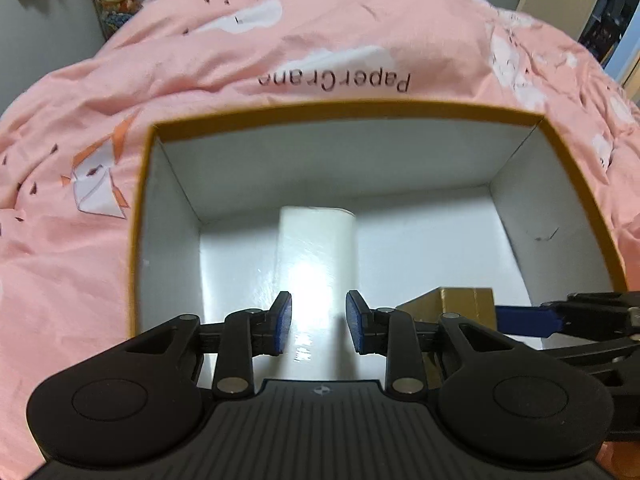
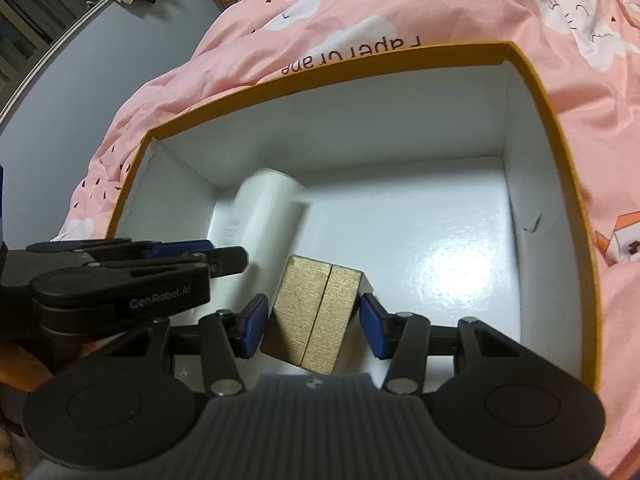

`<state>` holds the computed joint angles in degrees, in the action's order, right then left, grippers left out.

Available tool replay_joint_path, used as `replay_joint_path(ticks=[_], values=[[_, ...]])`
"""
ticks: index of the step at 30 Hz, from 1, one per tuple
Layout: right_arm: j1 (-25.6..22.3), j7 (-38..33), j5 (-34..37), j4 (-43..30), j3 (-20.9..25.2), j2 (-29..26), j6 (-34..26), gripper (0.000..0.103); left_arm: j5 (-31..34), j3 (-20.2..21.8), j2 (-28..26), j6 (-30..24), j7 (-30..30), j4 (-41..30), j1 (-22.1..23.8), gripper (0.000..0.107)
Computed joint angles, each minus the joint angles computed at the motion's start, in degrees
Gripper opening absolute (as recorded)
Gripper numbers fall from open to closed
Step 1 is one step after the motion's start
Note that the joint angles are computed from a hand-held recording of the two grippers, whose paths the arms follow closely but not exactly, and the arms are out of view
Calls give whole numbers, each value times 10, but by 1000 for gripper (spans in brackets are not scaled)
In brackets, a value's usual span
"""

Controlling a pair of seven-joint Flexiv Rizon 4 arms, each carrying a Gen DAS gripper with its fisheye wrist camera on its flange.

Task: Organize objects
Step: 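Lower the white box into the orange box and open left tool while right holds gold box, then lower the gold box into the orange box and open right tool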

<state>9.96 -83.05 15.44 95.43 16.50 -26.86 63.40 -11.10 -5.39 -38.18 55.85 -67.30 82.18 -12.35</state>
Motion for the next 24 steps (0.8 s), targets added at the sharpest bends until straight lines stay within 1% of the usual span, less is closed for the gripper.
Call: replay_joint_path(ticks=[2,6,8,11,15,20,24], values=[[6,8,-7,-2,-5,-1,-4,52,-18,-19,17,43,22,33,16,34],[27,49,-40,-5,-25,-4,-15,52,-69,-49,54,114,53,93,47,34],[31,61,-46,-14,-24,-11,-25,52,-77,-43,65,138,50,108,49,34],[46,88,-62,-27,-29,-23,-28,52,-76,-27,68,145,34,109,47,34],[63,124,-87,-39,-38,-34,-23,52,-132,-66,80,134,59,137,85,31],[66,136,-99,-70,-31,-56,-30,51,-180,-92,88,163,104,167,102,23],[67,138,-102,-93,-25,-73,-33,51,-234,-122,93,169,148,186,125,16]])
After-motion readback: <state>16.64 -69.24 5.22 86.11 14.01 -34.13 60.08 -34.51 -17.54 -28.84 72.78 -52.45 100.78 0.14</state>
